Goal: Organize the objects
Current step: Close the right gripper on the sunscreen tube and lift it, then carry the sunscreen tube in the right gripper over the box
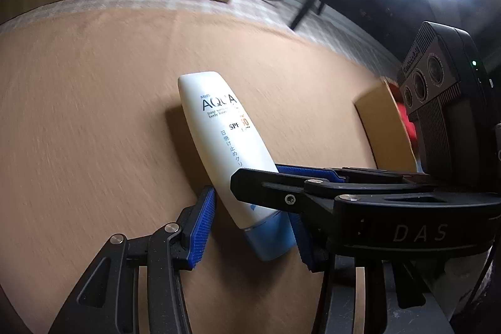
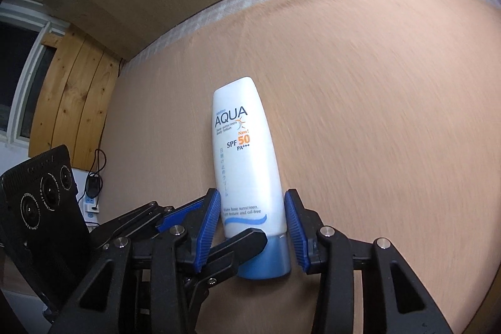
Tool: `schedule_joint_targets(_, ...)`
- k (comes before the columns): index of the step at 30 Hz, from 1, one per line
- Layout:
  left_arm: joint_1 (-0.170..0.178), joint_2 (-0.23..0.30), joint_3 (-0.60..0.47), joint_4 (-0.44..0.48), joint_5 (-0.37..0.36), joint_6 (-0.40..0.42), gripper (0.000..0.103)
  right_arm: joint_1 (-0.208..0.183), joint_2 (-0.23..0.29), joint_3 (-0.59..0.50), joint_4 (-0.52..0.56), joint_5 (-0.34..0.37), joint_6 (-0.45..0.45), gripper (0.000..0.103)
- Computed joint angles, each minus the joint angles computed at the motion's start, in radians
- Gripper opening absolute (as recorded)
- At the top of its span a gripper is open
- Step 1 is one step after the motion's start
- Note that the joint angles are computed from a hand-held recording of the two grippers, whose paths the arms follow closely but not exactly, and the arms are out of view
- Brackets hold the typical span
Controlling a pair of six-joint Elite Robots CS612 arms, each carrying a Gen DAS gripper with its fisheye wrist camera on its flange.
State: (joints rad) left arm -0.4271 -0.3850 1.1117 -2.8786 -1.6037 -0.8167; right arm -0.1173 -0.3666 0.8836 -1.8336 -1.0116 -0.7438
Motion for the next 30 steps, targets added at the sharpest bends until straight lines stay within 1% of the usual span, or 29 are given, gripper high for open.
schedule_joint_targets(8,-0.061,-0.039,0.077,-0.042,0.007,-0.008,0.049,-0.057,-0.095,0.205,-0.149,0.02,0.025,0.039)
schedule_joint_targets(14,-0.097,-0.055,0.072,-0.049,0.034,0.036,0.049,-0.102,-0.139,0.272,-0.209,0.067,0.044,0.039)
schedule_joint_targets(19,-0.118,-0.052,0.022,-0.041,0.046,0.086,0.049,-0.135,-0.162,0.291,-0.271,0.102,0.067,0.039)
schedule_joint_targets(23,-0.127,-0.03,-0.052,-0.014,0.046,0.13,0.049,-0.151,-0.171,0.29,-0.317,0.118,0.098,0.039)
schedule_joint_targets(30,-0.136,0.024,-0.191,0.055,0.024,0.189,0.049,-0.184,-0.156,0.251,-0.347,0.136,0.145,0.039)
